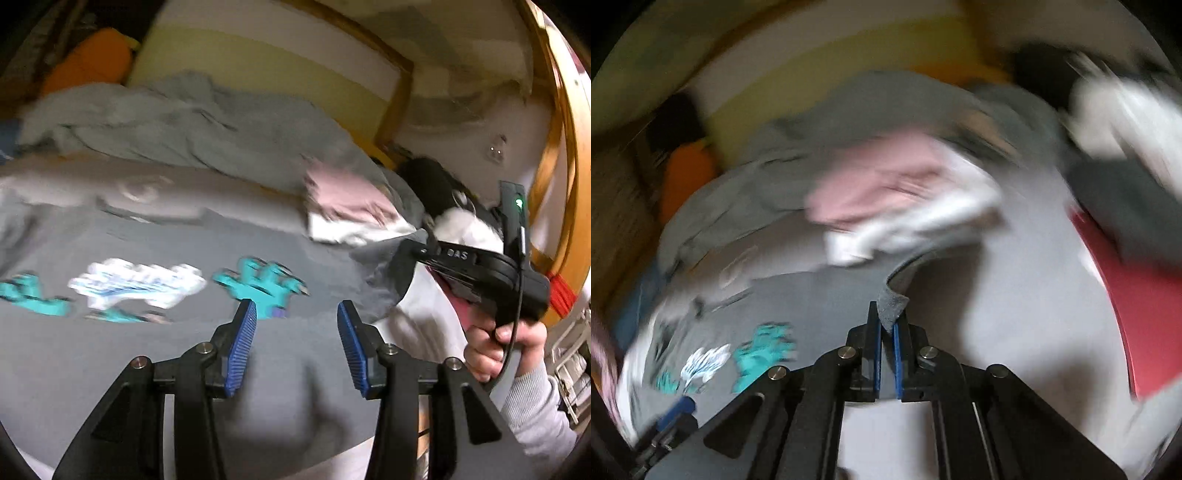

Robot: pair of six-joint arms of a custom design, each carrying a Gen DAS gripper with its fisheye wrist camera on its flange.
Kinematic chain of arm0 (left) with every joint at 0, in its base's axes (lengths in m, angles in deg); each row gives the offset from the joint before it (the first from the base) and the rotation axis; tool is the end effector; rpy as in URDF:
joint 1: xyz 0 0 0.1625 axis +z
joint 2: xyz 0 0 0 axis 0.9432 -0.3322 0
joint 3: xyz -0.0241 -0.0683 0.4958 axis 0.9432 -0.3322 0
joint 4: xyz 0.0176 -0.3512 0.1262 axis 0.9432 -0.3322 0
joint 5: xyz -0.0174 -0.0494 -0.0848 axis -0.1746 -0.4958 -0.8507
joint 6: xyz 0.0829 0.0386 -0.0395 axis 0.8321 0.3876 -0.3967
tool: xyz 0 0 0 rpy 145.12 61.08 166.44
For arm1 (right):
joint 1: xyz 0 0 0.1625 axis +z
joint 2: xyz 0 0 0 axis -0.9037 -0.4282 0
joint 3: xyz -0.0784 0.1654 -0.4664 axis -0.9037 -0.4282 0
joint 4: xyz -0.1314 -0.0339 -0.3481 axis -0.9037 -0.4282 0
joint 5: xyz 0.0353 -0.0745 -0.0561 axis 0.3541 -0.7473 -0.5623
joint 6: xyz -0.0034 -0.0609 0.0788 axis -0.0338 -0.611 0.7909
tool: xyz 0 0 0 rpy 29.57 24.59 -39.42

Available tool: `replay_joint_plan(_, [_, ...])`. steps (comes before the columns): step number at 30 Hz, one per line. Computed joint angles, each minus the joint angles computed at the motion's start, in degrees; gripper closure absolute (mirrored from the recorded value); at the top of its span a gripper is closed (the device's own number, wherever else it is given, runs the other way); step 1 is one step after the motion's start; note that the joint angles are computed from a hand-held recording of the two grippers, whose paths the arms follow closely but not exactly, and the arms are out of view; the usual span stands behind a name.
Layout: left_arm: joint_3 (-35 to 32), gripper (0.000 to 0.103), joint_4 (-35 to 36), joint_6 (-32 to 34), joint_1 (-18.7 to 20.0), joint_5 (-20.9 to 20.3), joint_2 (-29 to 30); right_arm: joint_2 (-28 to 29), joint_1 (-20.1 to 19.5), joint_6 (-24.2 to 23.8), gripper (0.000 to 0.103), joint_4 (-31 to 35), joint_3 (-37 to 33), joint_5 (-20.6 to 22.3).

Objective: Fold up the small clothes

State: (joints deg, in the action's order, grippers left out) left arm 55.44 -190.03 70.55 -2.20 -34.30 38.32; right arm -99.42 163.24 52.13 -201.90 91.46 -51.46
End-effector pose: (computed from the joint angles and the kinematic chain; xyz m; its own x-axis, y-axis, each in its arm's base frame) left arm -0.0893 -0.6189 0.1569 -0.7917 0.5330 -0.2984 0.5996 0.5850 -0.5461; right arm 0.1689 -0.6027 0.1320 -0.8491 0.2646 0.4572 -0.2784 0.5113 -0.8130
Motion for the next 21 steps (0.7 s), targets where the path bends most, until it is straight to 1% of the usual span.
replay_joint_plan(3, [0.9, 0.058, -4.7, 2.4, 1.1, 1.7, -2.4, 1.1, 1.8, 2.5, 0.098, 11.9, -5.5, 4.4])
replay_joint_plan(4, [0.9, 0.057, -6.0, 2.7, 1.9, 1.7, -2.9, 2.2, 2.1, 2.5, 0.098, 15.4, -7.3, 6.2])
replay_joint_plan(5, [0.8, 0.057, -6.7, 2.8, 2.8, 1.1, -3.3, 4.5, 2.4, 1.8, 0.098, 19.3, -10.3, 7.3])
replay_joint_plan(6, [0.7, 0.057, -7.5, 2.4, 3.6, 1.1, -3.5, 5.9, 2.6, 1.6, 0.098, 22.1, -12.1, 6.8])
replay_joint_plan(7, [0.6, 0.057, -8.1, 1.3, 4.5, 1.5, -3.7, 8.0, 2.8, 2.2, 0.098, 27.3, -14.8, 5.5])
replay_joint_plan(8, [0.3, 0.057, -7.1, 0.1, 5.4, 1.1, -4.0, 9.8, 3.0, 2.7, 0.098, 30.4, -16.4, 3.7])
replay_joint_plan(9, [-0.2, 0.057, -4.7, -1.3, 6.3, 0.1, -4.5, 11.3, 3.3, 2.8, 0.097, 31.0, -17.3, 1.9])
replay_joint_plan(10, [-0.9, 0.057, -2.3, -2.1, 7.1, -0.8, -4.9, 12.9, 3.7, 2.4, 0.095, 29.2, -17.8, -0.6])
replay_joint_plan(11, [-1.3, 0.057, -0.7, -2.3, 7.6, -1.3, -5.2, 14.0, 4.3, 0.7, 0.095, 25.1, -17.3, -1.9])
replay_joint_plan(12, [-1.2, 0.057, -0.9, -2.0, 7.8, -1.2, -5.3, 14.6, 4.7, -1.1, 0.089, 22.0, -16.4, -2.1])
replay_joint_plan(13, [-1.1, 0.057, -1.6, -1.5, 7.9, -1.0, -5.2, 14.3, 4.9, -1.9, 0.083, 21.3, -15.1, -1.3])
replay_joint_plan(14, [-0.9, 0.056, -1.8, -1.1, 8.0, -0.9, -5.1, 13.9, 5.1, -1.8, 0.071, 20.9, -14.0, -0.6])
replay_joint_plan(15, [-1.1, 0.056, -1.0, -1.0, 8.2, -1.0, -5.2, 13.6, 5.3, -1.7, 0.062, 20.1, -12.9, -0.2])
replay_joint_plan(17, [-1.4, 0.056, 0.8, -1.9, 8.7, -1.2, -5.3, 12.7, 5.7, -1.1, 0.06, 19.7, -10.7, -0.2])
replay_joint_plan(19, [-1.8, 0.056, 1.9, -2.8, 8.8, -1.1, -5.1, 11.7, 6.0, 0.0, 0.06, 21.4, -9.3, 0.3])
replay_joint_plan(21, [-1.9, 0.056, 2.7, -3.0, 8.6, -1.0, -5.0, 9.6, 6.0, 0.9, 0.06, 19.1, -4.9, 2.9])
